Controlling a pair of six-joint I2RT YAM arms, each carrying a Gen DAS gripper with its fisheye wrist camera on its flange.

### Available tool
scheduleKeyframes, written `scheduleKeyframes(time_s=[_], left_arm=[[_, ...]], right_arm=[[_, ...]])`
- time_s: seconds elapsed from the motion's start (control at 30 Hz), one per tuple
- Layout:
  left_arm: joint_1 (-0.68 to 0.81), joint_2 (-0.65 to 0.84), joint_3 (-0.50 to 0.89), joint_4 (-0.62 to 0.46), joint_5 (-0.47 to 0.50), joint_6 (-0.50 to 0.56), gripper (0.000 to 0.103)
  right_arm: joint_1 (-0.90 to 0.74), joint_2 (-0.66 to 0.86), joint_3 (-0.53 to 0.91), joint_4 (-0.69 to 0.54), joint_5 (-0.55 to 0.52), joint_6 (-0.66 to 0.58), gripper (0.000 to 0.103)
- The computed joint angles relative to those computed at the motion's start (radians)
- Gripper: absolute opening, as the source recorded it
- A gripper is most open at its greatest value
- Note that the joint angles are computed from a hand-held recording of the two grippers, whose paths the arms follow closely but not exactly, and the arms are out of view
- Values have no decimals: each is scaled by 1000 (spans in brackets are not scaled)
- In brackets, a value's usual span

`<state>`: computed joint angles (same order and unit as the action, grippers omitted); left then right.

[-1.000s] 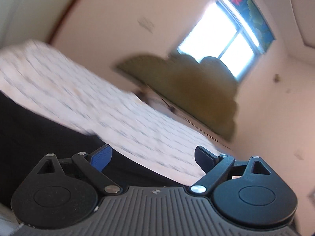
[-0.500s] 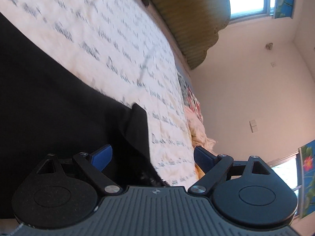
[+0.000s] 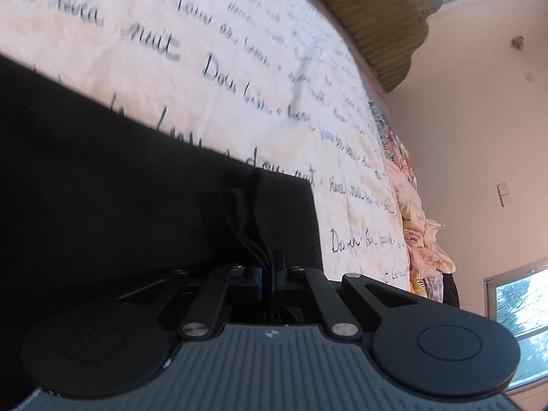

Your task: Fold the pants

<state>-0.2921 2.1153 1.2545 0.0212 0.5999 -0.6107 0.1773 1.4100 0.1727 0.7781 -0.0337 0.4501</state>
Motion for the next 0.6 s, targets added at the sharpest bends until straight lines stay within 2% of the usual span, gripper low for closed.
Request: scheduleKeyframes(time_s=[0.13,0.23,0.33,0.4,0.5,0.6], left_arm=[[82,-134,-98,-30,48,148,3],[219,-237,-159,-139,121,270,3],[377,-269,-165,-282,174,409,3],[451,-253,-148,-360,154,489,3],[508,-229,-151,-373,160,504,3],[524,-238,-158,-371,175,532,3]], right_arm=[[-191,-106,-101,33,-246,99,56],[-305,-193,-124,-26,-371,141,56],[-378,-196,-113,-44,-486,188,57],[-377,-158,-95,-33,-506,214,57],[-320,-66,-46,-11,-474,254,57],[-261,30,-4,61,-526,353,57]])
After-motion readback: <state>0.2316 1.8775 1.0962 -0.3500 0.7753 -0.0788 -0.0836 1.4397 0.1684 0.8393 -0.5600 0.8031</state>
